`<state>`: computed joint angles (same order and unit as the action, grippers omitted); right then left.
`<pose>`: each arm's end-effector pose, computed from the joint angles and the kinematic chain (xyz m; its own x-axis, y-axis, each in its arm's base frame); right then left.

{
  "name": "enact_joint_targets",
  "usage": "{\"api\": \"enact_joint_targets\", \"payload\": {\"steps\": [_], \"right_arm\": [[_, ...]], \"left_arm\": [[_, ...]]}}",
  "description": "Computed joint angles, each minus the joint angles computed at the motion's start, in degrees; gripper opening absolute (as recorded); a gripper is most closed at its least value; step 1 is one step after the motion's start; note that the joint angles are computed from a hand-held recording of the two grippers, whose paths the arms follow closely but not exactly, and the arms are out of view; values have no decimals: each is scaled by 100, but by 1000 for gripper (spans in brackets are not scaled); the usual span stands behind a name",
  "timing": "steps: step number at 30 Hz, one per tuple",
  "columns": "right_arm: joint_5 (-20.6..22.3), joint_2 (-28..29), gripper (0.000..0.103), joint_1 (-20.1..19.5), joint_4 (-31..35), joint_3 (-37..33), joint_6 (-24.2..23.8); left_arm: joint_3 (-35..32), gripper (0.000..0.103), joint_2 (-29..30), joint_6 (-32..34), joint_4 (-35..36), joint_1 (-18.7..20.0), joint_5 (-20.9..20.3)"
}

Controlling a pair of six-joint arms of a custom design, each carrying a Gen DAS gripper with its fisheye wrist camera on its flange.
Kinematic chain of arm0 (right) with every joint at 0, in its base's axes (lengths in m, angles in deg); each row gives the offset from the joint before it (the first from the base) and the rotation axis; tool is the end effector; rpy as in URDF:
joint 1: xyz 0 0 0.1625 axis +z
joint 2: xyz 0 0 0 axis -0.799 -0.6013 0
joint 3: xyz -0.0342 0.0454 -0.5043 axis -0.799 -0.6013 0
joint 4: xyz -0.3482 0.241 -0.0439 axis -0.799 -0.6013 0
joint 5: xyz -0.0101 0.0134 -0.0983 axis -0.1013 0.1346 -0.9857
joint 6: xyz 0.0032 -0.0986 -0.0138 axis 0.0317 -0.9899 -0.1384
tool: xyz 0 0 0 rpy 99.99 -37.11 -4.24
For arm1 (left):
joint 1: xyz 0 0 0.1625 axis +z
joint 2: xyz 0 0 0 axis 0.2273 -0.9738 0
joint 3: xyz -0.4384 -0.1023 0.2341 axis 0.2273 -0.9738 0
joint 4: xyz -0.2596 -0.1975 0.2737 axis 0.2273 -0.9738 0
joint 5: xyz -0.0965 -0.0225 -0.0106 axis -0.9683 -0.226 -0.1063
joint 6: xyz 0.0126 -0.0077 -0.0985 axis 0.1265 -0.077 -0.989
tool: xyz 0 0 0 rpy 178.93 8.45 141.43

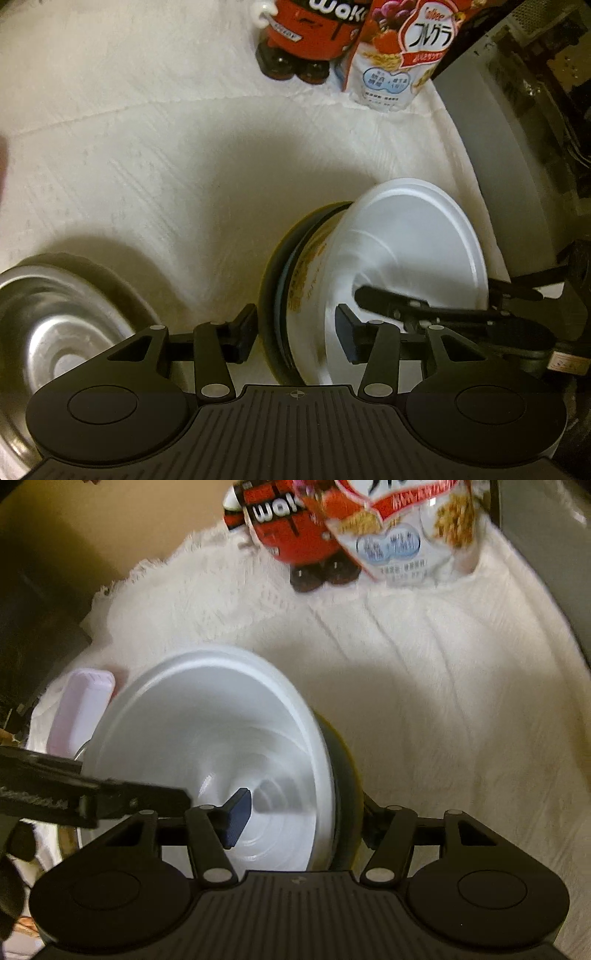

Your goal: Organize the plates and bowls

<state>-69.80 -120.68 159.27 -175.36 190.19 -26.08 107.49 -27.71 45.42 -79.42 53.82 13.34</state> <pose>0.2490 -0.5831 0.0463 -0.8916 0.2621 0.3693 0.0091 0.8258 -0.5639 -0.1212 -0.7095 0.2300 -0.8025 0.5080 -0.3129 0.4863 0.8608 0.1502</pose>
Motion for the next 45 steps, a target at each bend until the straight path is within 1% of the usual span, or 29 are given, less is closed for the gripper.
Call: {"api": "enact_joint_targets", "payload": {"steps": [2, 3, 5, 6, 7, 8, 10, 13, 18, 22, 24, 27, 30, 33, 37, 39, 42, 45], "right_arm": [[-169, 57, 61, 29, -69, -4, -23], [-167, 65, 65, 21, -103, 21, 26], [-123, 69, 70, -10, -217, 88, 135], [-93, 69, 72, -22, -253, 117, 161], [-54, 60, 72, -31, -295, 159, 167], [-16, 50, 74, -40, -315, 194, 168], [53, 42, 76, -50, -391, 265, 165], [123, 33, 76, -80, -433, 278, 193], [63, 40, 76, -66, -520, 283, 115], [38, 62, 76, -60, -629, 303, 74], [-119, 98, 76, -5, -642, 272, -35], [-391, 163, 76, 118, -533, 177, -215], [-480, 187, 76, 166, -445, 115, -281], [-533, 194, 76, 184, -418, 95, -248], [-779, 218, 76, 262, -478, 56, -427], [-936, 227, 76, 290, -479, 16, -501], [-1387, 336, 76, 360, -703, -79, -822], [-1687, 488, 76, 408, -1195, -129, -1241]], "left_arm": [[122, 49, -94, 42, -186, -19, 12], [187, 49, -140, 75, -295, -21, 8], [296, 41, -215, 114, -500, -22, 32], [349, 40, -255, 139, -603, -19, 2], [366, 33, -277, 167, -666, 2, -97], [391, 31, -311, 170, -715, 15, -204], [522, 29, -359, 273, -932, -28, -138], [794, 25, -416, 580, -1317, -137, 129], [1054, 22, -459, 855, -1694, -254, 453], [1112, 22, -489, 896, -1756, -253, 473], [1057, 22, -483, 797, -1672, -222, 415], [1020, 21, -464, 700, -1612, -230, 441], [1085, 21, -468, 766, -1691, -263, 519], [1102, 20, -483, 773, -1683, -224, 461], [1045, 21, -446, 801, -1684, -130, 295], [1029, 21, -407, 814, -1663, -155, 362], [1105, 23, -384, 948, -1776, -214, 496], [1113, 23, -400, 923, -1809, -181, 452]]}}
